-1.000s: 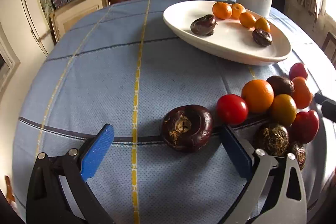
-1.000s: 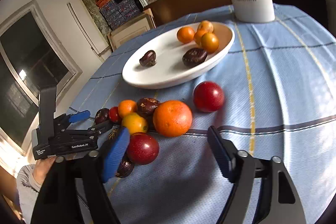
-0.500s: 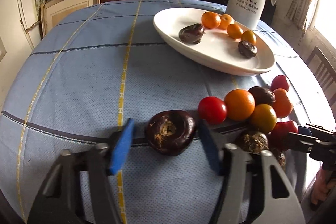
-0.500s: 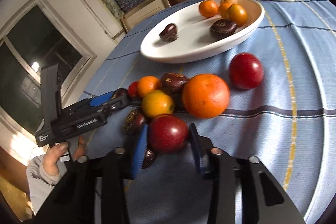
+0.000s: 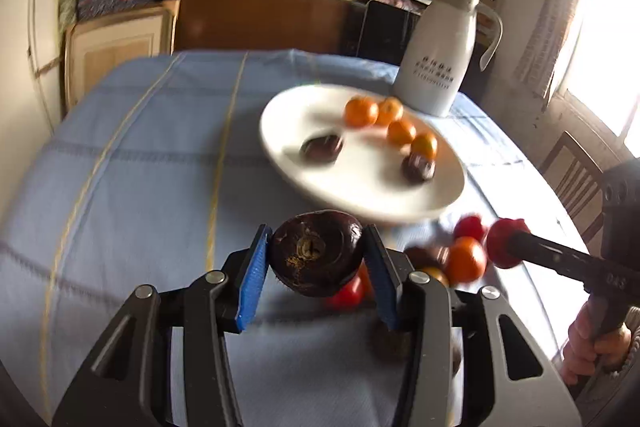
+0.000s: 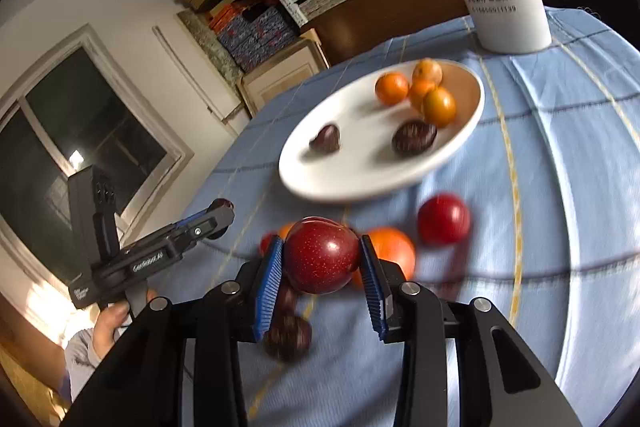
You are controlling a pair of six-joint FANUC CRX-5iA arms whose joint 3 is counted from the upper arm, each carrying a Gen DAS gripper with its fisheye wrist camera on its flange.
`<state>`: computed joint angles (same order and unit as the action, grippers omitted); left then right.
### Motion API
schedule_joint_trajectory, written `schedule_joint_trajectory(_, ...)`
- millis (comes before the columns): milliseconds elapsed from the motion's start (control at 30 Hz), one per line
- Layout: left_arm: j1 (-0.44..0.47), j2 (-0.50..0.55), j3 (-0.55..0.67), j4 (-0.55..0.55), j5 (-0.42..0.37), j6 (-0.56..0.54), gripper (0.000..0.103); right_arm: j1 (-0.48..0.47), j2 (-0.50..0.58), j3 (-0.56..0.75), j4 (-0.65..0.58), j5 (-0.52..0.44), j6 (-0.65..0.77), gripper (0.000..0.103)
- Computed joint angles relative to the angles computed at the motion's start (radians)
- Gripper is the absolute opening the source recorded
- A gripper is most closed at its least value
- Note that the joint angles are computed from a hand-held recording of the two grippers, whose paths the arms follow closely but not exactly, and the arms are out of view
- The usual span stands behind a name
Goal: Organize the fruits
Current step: 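Lower the dark fruit and red plum onto the plate and open both tools, then withdraw both tools from the plate toward the remaining fruits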
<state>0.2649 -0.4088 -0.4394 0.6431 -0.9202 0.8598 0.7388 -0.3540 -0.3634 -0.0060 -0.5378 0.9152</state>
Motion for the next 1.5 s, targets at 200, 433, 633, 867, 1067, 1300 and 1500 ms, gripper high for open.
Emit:
schedule_joint_trajectory(200, -0.174, 0.164, 0.198, -0.180, 0.038, 0.105, 0.046, -0.103, 0.215, 0.265, -0.122, -0.108, 0.136, 0.038)
schedule_joint_trajectory(433, -0.267, 0.318, 0.314, -0.344, 0.027, 0.186, 0.046, -0.128, 0.425, 0.423, -0.039, -0.223, 0.092, 0.038)
schedule_joint_trajectory(633, -0.281, 0.349, 0.323, -0.387, 0.041, 0.198, 0.052, -0.108, 0.456, 0.440, 0.005, -0.236, 0.124, 0.042)
schedule_joint_trajectory(867, -0.239, 0.232, 0.220, -0.317, 0.119, 0.183, 0.076, -0.078, 0.312, 0.281, 0.107, -0.119, -0.012, 0.048)
schedule_joint_trajectory(1067, -0.086, 0.032, -0.007, -0.117, 0.190, 0.096, 0.092, -0.009, 0.048, -0.069, 0.407, 0.084, -0.359, 0.070)
schedule_joint_trajectory(1300, 0.036, -0.054, -0.087, -0.123, 0.091, 0.150, 0.093, 0.074, -0.033, -0.216, 0.556, -0.013, -0.556, 0.077)
schedule_joint_trajectory(1500, 0.044, -0.064, -0.097, -0.114, 0.056, 0.112, 0.097, 0.066, -0.043, -0.235, 0.569, -0.020, -0.613, 0.088)
